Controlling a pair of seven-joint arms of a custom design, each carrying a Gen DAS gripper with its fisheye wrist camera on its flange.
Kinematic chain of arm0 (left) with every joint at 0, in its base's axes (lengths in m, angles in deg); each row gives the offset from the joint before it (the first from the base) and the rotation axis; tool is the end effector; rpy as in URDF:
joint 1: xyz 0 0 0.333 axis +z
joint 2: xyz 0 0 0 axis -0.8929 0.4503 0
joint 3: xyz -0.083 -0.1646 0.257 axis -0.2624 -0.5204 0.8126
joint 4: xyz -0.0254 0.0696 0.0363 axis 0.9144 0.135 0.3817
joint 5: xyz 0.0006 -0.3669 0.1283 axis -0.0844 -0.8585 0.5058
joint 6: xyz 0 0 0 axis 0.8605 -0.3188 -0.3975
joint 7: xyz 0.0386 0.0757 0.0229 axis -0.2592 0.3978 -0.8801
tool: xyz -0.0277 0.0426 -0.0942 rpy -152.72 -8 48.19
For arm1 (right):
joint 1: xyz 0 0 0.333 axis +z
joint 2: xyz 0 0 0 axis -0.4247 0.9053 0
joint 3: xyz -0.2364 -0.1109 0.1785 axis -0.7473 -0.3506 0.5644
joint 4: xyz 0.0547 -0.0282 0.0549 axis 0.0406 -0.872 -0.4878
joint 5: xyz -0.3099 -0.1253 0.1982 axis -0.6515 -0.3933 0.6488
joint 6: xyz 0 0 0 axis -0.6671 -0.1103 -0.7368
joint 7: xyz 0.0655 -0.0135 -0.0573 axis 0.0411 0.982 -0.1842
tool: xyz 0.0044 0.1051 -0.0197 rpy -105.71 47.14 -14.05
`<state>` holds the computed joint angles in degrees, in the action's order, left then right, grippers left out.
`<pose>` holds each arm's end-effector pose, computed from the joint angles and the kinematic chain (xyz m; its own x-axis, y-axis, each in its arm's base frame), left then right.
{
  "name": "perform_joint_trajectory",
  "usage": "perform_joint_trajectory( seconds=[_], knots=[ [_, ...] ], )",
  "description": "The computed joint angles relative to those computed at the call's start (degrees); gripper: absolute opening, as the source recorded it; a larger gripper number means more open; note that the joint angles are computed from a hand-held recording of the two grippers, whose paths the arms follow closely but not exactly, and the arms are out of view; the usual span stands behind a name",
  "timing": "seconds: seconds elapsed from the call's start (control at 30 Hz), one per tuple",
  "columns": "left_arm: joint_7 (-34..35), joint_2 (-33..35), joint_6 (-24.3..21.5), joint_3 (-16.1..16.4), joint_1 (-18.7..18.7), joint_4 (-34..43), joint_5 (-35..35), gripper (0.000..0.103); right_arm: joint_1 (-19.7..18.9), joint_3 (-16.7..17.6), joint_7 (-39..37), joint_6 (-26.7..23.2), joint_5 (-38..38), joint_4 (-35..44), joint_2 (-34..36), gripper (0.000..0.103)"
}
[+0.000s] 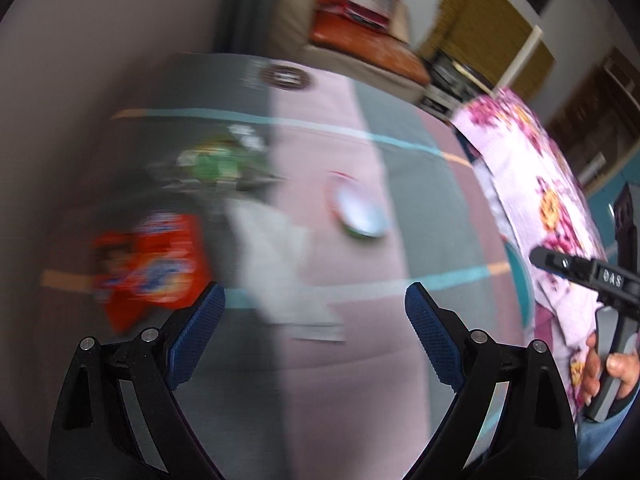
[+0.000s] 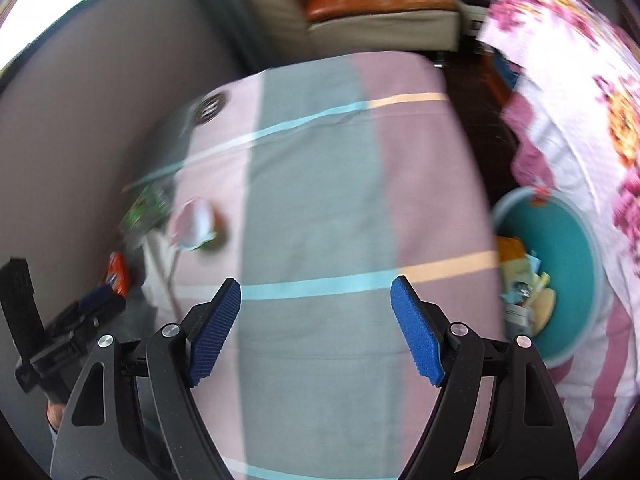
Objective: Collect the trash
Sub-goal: 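Lower left tool over red wafer wrapper while right tool grasps white tissue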
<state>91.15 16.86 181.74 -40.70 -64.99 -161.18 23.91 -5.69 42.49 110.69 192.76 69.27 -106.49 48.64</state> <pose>0.4840 -0.0116 0.5253 -0.0826 -0.9421 0.3250 -0.8688 -0.0917 -0.4865 0.5015 0.2456 0.5693 -0.0141 -0.9627 -0.2704 -0.9165 0.1205 -0.3814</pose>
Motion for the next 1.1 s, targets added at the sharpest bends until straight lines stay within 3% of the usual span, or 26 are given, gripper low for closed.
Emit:
perform_joint_trajectory(
  seconds=[0.17,0.47,0.83,1.0,1.1],
  knots=[
    [-4.2,-1.1,4.6,1.0,4.4,-3.0,4.4,0.092,2.5,1.7,-1.9,-2.5,0.3,7.7,6.6,0.074],
    [-3.1,1.1,4.2,3.1,6.9,-3.5,6.1,0.092,7.0,3.4,-7.1,-5.1,1.7,19.6,17.7,0.074],
    [1.6,1.2,3.0,5.4,9.6,-3.8,3.3,0.092,11.7,3.0,-11.1,-6.7,-2.2,31.9,30.0,0.072],
    [4.3,1.5,1.7,6.0,9.9,-3.0,1.0,0.092,13.1,2.6,-12.1,-6.6,-3.7,33.4,32.1,0.051],
    [5.0,1.6,1.3,5.6,9.9,-2.6,0.0,0.092,14.6,1.7,-11.7,-6.1,-7.1,32.7,31.8,0.018]
  ],
)
